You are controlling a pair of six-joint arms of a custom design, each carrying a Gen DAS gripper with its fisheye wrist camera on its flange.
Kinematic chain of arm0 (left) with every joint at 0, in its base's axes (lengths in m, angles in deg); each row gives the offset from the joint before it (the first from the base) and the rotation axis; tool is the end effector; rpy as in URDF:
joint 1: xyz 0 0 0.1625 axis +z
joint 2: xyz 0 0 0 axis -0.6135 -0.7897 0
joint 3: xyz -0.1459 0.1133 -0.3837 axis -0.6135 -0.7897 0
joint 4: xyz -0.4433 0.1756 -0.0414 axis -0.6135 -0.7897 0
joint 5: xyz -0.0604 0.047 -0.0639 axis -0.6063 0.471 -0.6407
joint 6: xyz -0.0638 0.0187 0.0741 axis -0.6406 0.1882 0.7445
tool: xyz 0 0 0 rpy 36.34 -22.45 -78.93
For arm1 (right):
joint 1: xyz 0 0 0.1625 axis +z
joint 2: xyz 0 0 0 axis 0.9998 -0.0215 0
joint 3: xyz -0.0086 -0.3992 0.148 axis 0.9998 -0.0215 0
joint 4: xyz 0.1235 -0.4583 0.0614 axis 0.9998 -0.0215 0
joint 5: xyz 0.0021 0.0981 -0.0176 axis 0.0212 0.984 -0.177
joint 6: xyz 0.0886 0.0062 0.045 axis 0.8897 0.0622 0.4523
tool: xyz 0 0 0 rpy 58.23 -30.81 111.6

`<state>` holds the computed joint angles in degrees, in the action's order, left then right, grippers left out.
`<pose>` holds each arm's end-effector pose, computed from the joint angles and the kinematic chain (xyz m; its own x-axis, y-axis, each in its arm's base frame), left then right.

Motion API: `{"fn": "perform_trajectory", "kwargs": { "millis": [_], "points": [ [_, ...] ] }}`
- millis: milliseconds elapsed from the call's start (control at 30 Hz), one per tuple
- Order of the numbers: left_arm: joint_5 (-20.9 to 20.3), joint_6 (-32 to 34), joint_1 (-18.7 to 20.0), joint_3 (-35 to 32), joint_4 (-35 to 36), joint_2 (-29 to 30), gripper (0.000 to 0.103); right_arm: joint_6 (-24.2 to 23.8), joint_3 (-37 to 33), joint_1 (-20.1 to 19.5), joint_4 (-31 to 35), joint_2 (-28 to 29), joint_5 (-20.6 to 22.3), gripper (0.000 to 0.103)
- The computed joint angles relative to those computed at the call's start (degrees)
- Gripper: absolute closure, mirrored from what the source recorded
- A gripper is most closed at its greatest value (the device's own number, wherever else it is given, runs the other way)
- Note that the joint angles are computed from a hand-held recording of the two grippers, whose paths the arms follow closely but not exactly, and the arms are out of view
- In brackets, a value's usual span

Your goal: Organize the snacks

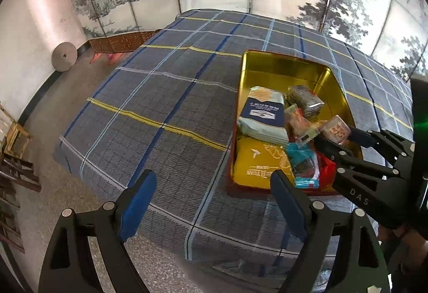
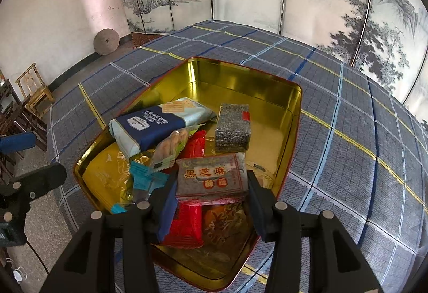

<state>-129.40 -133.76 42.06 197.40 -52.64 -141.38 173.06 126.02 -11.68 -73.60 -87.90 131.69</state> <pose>-0.3194 -0.2165 0.0481 -0.6756 0.0549 -0.7352 0.4381 0.8320 -0.3405 0.0473 -0.2800 0.1954 -0.6966 -0.2773 0.6617 -0.5982 0.7337 -0.3223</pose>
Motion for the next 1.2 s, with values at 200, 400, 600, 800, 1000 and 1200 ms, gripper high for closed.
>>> {"fn": "perform_trajectory", "kwargs": {
  "millis": [200, 400, 600, 800, 1000, 1200],
  "points": [
    [-0.4, 4.0, -0.5, -0.8, -1.5, 1.8, 0.018, 0.2, 0.2, -0.3, 0.3, -0.3, -0.6, 0.054],
    [-1.2, 4.9, -0.9, -0.9, -2.0, 2.7, 0.018, 1.1, 0.4, -0.2, 1.8, -1.7, -1.4, 0.05],
    [-1.6, 5.2, -1.3, -1.1, -1.7, 3.0, 0.018, 1.7, 1.2, 0.6, 3.5, -5.2, -2.7, 0.042],
    [-1.9, 5.9, -2.0, -1.5, -2.5, 3.6, 0.018, 2.5, 1.6, -0.1, 5.7, -10.4, -4.2, 0.029],
    [-1.8, 6.7, -2.2, -2.1, -3.5, 4.9, 0.018, 2.9, 2.2, -4.4, 9.3, -17.2, -6.1, 0.022],
    [-2.0, 7.6, -2.3, -2.7, -4.2, 6.1, 0.018, 2.4, 3.5, -9.5, 12.2, -24.0, -7.2, 0.021]
  ]
}}
